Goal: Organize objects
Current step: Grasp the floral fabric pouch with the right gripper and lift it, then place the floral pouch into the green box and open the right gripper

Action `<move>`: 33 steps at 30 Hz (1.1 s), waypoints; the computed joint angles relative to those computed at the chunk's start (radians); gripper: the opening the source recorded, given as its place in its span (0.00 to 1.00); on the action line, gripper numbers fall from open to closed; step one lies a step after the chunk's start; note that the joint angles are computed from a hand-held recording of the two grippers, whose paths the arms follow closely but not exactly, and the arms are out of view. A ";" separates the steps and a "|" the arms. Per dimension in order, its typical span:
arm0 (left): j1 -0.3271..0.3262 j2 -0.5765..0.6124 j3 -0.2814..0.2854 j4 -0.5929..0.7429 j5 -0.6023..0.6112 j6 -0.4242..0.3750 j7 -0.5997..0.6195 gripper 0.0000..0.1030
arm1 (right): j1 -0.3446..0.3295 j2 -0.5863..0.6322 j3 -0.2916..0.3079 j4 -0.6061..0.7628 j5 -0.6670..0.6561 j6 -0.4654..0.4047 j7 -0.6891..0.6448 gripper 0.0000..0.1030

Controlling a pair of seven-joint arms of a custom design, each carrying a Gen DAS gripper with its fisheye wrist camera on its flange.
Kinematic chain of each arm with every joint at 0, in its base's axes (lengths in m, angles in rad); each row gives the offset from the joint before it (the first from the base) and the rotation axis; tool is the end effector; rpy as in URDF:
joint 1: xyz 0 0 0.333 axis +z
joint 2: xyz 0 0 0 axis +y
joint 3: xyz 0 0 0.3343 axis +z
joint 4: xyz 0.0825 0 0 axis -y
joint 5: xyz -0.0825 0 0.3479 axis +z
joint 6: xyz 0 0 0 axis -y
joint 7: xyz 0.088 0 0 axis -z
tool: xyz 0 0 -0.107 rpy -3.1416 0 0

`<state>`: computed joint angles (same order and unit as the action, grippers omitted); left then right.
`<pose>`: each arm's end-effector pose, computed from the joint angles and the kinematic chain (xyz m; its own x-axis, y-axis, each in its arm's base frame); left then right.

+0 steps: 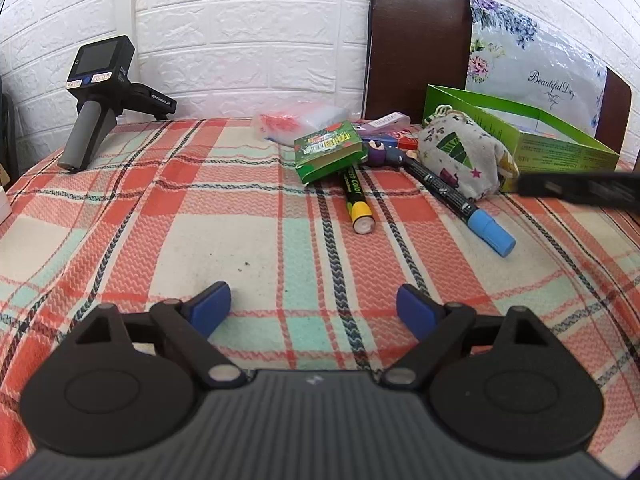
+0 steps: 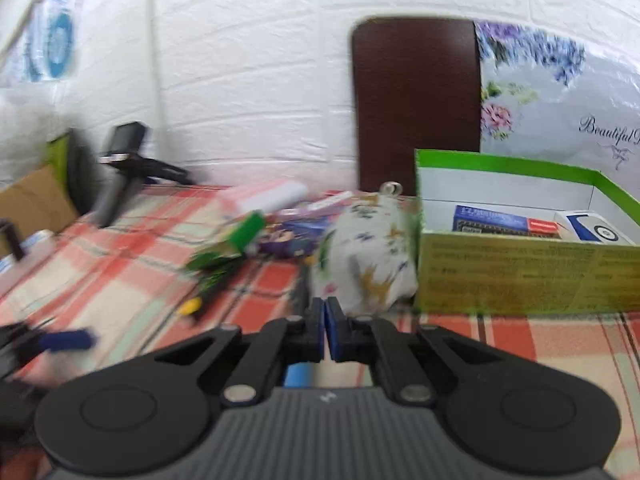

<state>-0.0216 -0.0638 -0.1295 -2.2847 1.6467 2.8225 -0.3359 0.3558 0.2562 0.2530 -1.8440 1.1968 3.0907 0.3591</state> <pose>0.4753 -0.1236 0.4451 0.2510 -0.9678 0.0205 -0.5317 -0.1555 -0.8325 0.5580 0.2763 0.5004 0.6031 -0.7942 -0.0745 -0.4458 -0.2581 -0.8571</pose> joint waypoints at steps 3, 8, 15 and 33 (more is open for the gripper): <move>0.001 0.000 0.002 0.001 -0.031 0.005 0.038 0.89 | -0.043 -0.117 0.030 -0.117 0.225 -0.024 -0.244 0.03; -0.008 0.002 -0.010 0.001 -0.098 -0.033 0.109 0.89 | 0.006 -0.080 -0.064 -0.083 0.079 -0.067 -0.061 0.14; -0.005 -0.004 -0.004 -0.006 -0.010 -0.012 0.021 0.93 | 0.065 0.189 -0.174 0.251 -0.260 -0.174 0.533 0.50; 0.028 -0.001 0.032 0.023 -0.173 0.248 0.072 0.90 | -0.125 -0.285 -0.024 -0.344 0.162 -0.174 -0.132 0.63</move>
<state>0.0068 -0.0650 -0.0975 -2.2615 1.4736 3.0706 -0.2640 0.2308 -0.0291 0.2292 -2.1884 1.3589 2.9171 0.2268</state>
